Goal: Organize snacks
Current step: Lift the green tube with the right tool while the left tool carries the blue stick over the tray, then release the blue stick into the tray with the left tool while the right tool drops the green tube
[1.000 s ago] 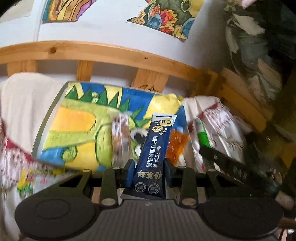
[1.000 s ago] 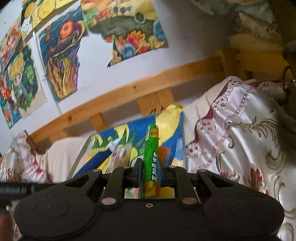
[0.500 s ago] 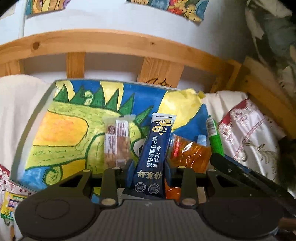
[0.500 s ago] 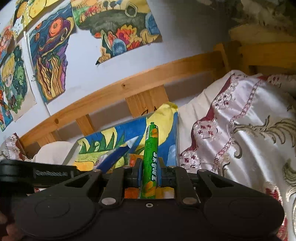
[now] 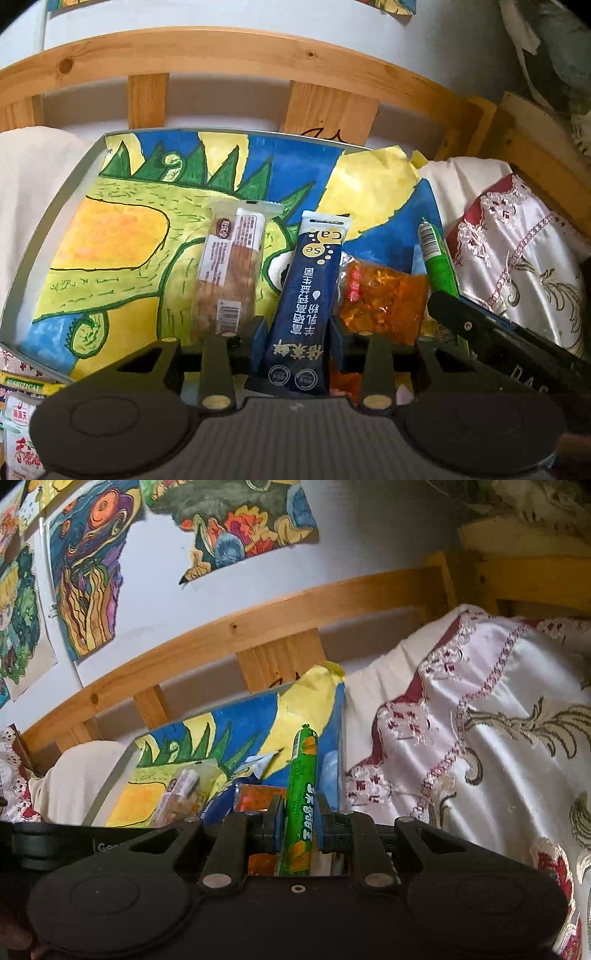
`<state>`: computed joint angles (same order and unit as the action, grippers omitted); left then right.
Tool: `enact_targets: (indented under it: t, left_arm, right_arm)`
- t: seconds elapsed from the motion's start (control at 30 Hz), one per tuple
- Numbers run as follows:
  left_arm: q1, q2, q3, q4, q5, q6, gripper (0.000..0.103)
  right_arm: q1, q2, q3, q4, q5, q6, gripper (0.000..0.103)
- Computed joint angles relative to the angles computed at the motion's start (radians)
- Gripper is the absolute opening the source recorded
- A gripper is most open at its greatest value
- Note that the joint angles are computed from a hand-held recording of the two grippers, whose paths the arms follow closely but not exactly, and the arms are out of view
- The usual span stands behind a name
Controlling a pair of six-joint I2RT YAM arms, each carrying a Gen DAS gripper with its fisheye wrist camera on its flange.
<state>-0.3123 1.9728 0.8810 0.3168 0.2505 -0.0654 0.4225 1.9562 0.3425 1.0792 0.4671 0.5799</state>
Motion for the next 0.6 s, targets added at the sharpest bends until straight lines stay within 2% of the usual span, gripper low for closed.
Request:
enact_targets:
  t: [0.1,0.17,0.37,0.5,0.57,0.6]
  left_arm:
    - [0.011,-0.002,-0.011,0.015,0.015,-0.006,0.043]
    - [0.020,-0.006,-0.018,0.023,0.030,-0.017,0.050]
    - [0.040,-0.042,-0.060,0.073,0.048,-0.050,0.065]
    - [0.058,-0.086,-0.118,0.138,0.047,-0.083,0.076]
    - [0.069,-0.122,-0.174,0.202,0.040,-0.102,0.086]
    - [0.071,-0.143,-0.201,0.231,0.029,-0.108,0.088]
  right_arm:
    - [-0.004,-0.010,-0.004,-0.013,-0.005,0.012,0.021]
    - [-0.004,-0.018,-0.010,-0.008,0.000,0.010,0.022]
    - [0.014,-0.049,-0.026,-0.008,0.033,-0.017,0.028]
    - [0.028,-0.072,-0.039,-0.009,0.066,-0.023,0.037]
    - [0.040,-0.088,-0.047,-0.012,0.092,-0.029,0.043]
    - [0.047,-0.093,-0.052,-0.007,0.105,-0.033,0.048]
